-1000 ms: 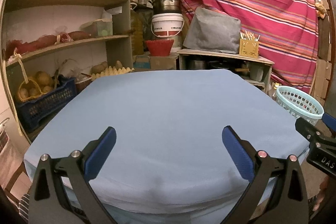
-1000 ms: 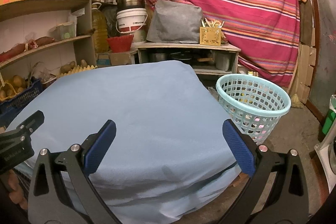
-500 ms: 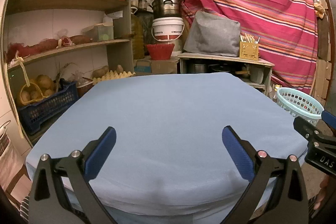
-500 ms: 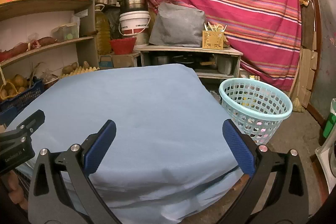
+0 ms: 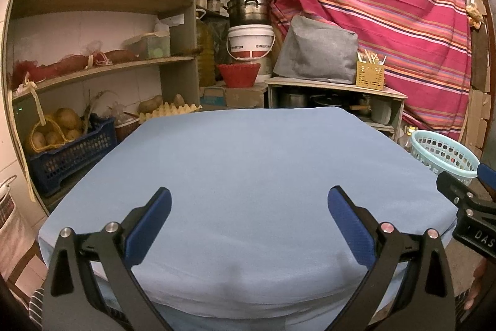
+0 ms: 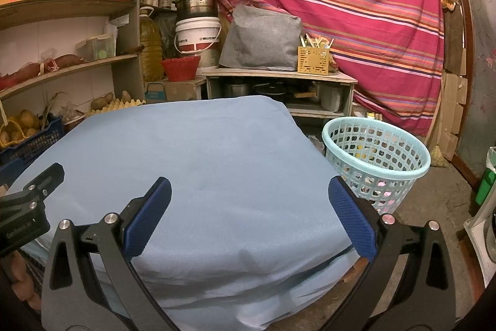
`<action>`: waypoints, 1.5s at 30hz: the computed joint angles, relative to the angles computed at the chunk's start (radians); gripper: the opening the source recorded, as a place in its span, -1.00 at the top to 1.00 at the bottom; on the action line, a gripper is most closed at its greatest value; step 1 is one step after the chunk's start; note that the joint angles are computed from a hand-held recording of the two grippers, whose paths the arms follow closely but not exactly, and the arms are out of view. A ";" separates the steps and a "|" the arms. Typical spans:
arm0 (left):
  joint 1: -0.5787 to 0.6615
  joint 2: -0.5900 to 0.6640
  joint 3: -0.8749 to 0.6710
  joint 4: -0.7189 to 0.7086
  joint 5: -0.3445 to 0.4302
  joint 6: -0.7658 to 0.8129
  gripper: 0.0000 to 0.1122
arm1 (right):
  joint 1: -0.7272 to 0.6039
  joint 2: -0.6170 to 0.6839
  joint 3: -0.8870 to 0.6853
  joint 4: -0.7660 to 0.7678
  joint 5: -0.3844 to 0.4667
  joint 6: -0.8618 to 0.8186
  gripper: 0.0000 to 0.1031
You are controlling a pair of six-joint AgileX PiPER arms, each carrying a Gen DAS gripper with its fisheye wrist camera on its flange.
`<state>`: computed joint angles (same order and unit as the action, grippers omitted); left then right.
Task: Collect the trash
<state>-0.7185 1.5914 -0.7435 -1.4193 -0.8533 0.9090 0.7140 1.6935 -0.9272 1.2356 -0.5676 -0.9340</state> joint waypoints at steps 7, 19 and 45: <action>0.015 -0.009 0.003 0.001 0.016 0.007 -0.76 | -0.004 0.000 0.000 -0.003 0.001 0.001 -0.91; 0.026 -0.020 0.013 0.009 0.021 0.007 -0.76 | -0.004 0.000 0.001 -0.005 0.002 0.003 -0.91; 0.029 -0.028 0.026 0.027 0.020 0.011 -0.76 | -0.023 -0.008 0.003 -0.013 0.005 -0.004 -0.92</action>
